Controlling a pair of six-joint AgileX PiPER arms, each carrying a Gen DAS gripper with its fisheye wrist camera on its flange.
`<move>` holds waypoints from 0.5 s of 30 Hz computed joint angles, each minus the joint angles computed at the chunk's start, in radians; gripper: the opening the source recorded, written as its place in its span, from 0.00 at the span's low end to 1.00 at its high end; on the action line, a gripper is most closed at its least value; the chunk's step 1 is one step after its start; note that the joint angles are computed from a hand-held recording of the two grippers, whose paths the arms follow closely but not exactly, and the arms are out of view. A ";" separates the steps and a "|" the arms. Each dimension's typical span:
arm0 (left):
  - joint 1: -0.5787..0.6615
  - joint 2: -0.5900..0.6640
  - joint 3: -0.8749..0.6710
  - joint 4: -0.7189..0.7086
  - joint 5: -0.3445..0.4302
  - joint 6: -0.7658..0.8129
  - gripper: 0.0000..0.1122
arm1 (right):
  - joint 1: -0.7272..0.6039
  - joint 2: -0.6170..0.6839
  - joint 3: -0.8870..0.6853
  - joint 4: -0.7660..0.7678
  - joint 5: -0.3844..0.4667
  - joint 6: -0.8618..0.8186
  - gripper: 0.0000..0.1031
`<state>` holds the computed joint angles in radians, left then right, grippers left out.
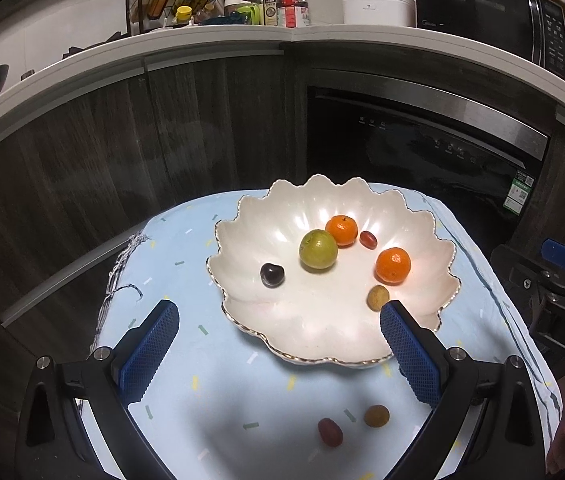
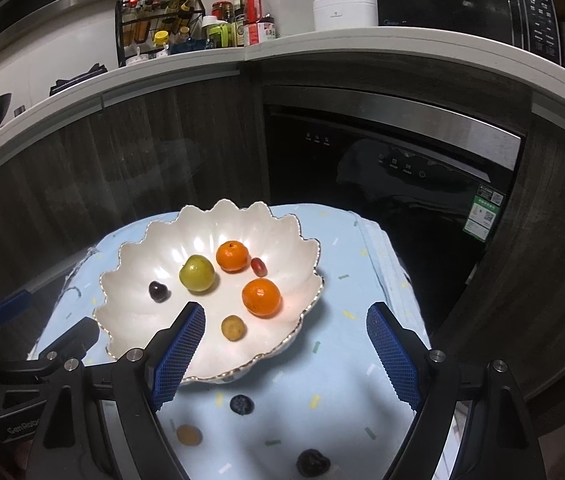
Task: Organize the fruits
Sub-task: 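Withdraw both open tools from the bowl back over the remaining fruits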
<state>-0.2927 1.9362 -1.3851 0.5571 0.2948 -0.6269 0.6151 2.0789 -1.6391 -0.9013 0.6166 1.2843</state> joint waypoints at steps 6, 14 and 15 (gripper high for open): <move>-0.022 -0.037 0.065 0.114 -0.020 -0.109 0.91 | 0.007 -0.041 0.069 -0.060 -0.011 0.061 0.81; -0.038 -0.060 0.127 0.154 -0.044 -0.152 0.91 | 0.016 -0.077 0.149 -0.109 -0.025 0.128 0.81; -0.040 -0.062 0.133 0.167 -0.046 -0.165 0.91 | 0.017 -0.082 0.162 -0.115 -0.027 0.143 0.81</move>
